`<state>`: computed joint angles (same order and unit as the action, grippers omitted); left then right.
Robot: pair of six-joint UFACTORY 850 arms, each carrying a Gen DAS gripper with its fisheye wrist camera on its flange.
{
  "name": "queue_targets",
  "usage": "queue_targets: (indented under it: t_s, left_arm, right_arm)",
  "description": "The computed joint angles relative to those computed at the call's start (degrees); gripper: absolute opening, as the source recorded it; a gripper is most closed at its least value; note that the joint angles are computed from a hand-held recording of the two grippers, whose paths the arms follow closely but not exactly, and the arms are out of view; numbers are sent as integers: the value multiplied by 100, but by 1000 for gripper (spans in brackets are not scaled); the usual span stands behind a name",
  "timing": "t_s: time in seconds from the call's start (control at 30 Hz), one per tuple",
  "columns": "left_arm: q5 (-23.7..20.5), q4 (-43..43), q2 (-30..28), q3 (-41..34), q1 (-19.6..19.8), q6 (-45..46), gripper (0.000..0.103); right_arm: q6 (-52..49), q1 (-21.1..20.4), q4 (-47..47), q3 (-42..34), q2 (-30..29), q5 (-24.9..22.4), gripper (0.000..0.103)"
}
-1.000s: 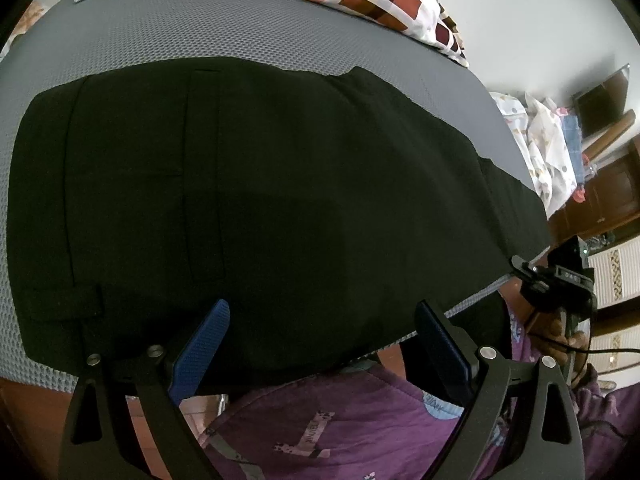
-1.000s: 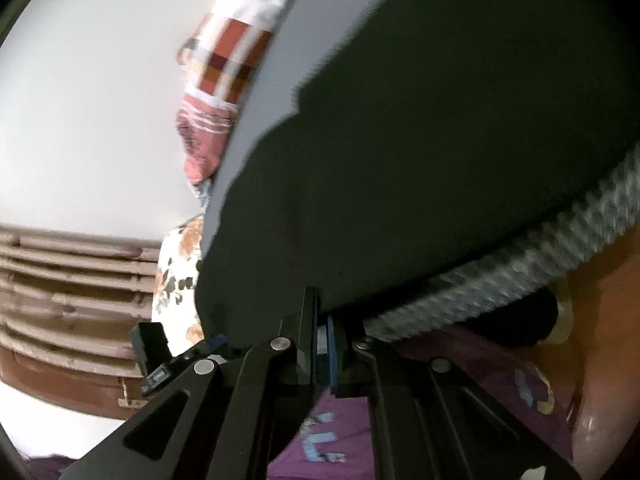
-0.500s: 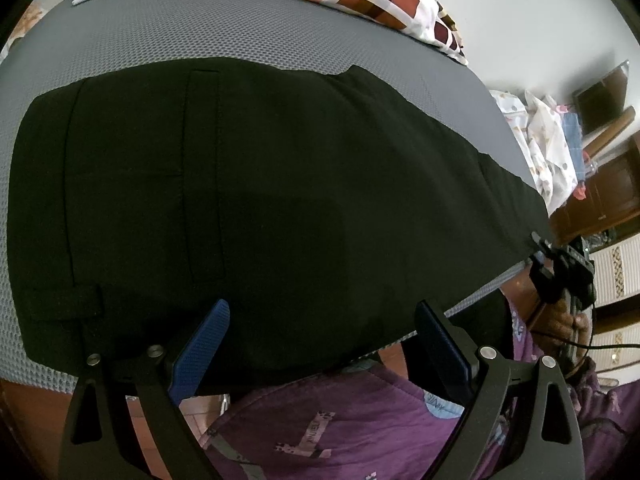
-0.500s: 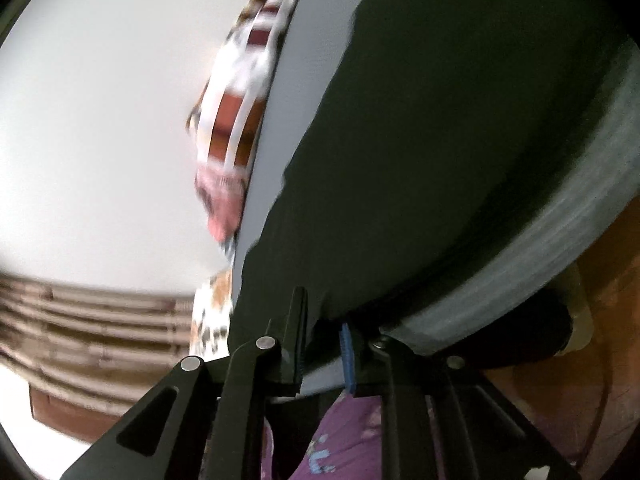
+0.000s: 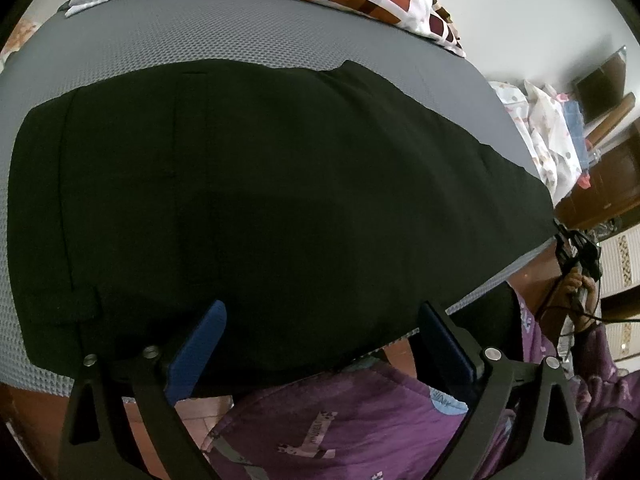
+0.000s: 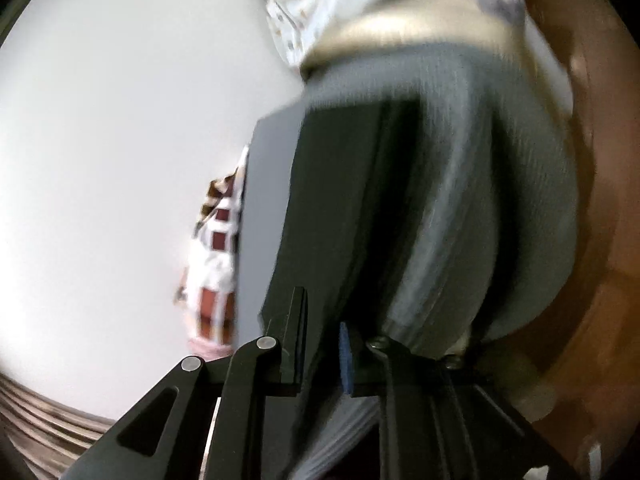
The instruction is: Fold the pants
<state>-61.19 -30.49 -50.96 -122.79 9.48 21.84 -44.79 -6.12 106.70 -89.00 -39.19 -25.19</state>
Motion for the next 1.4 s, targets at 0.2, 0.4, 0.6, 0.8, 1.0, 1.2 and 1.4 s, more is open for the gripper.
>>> queue_targets:
  t_s: [0.2,0.4,0.6,0.8,1.0,1.2,1.4]
  left_arm:
    - [32,85,17,23,-27,40,98]
    - [21,53,8,14,-25,76,100]
    - [13,58,-5,-4,-30,73,100]
    - [24,104,-17,-18,-51,74,101]
    - [44,120,6,17,-55,92,102]
    - [73,140,42,71,-68,84,102]
    - [96,149,67,109,-79,99,102]
  right_arm:
    - [270,-147,-603,-296,-133,117,6]
    - [-326,-335,664,101,-118,-662,8]
    - [-732,-439,1408,361,171,-385,36]
    - [-565,-463,1210,428,313,-57,51]
    - [-407,-434,987,167,88,-284,51]
    - [-247,-393,845,-242,-252,-609,52]
    - [-275,-378,747,-337,-274,-361,50]
